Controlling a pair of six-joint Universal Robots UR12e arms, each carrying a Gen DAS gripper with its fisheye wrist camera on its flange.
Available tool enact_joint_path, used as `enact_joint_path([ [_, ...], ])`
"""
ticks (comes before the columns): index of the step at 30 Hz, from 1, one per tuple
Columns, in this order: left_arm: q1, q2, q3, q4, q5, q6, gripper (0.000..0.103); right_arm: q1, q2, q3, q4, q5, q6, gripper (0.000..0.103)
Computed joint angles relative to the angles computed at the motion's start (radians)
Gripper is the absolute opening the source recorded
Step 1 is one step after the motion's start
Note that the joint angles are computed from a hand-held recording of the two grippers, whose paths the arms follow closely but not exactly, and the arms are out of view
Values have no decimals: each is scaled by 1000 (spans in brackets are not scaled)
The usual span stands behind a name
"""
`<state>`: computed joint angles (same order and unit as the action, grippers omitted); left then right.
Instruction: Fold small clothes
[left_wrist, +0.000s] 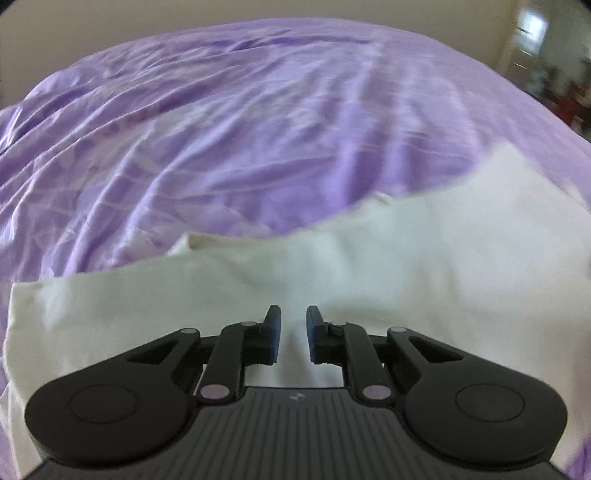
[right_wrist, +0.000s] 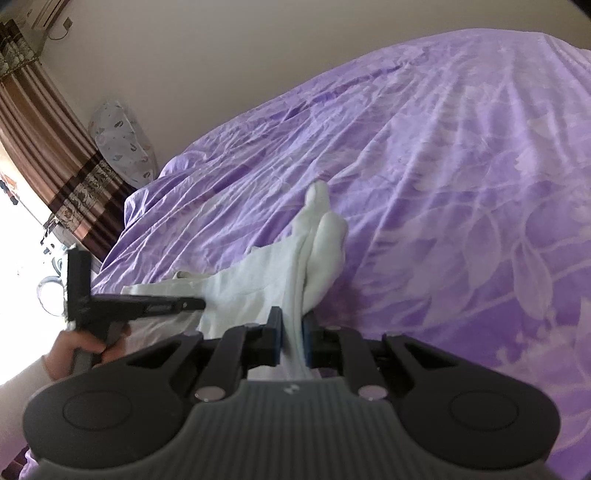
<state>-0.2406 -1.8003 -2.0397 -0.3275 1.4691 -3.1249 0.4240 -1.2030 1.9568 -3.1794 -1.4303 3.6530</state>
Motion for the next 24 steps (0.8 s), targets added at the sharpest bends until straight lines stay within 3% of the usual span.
enact_joint_path([
  [6, -13, 102, -85, -79, -91, 102, 15, 22, -10, -21, -4, -17, 1, 5],
  [11, -25, 154, -141, -142, -134, 131, 15, 62, -22, -77, 85, -87, -39, 4],
  [15, -43, 154, -149, -192, -103, 123, 15, 88, -24, -114, 136, -139, -51, 4],
  [17, -9, 184, -154, -231, -168, 86, 15, 102, -22, -137, 180, -160, -43, 4],
  [19, 31, 239, -171, -238, -213, 103, 15, 120, -20, -167, 231, -187, -59, 3],
  [22, 105, 342, -193, -243, -230, 131, 15, 146, -14, -219, 310, -218, -82, 3],
  [24, 159, 406, -197, -257, -205, 147, 17, 165, -4, -262, 356, -230, -91, 3],
])
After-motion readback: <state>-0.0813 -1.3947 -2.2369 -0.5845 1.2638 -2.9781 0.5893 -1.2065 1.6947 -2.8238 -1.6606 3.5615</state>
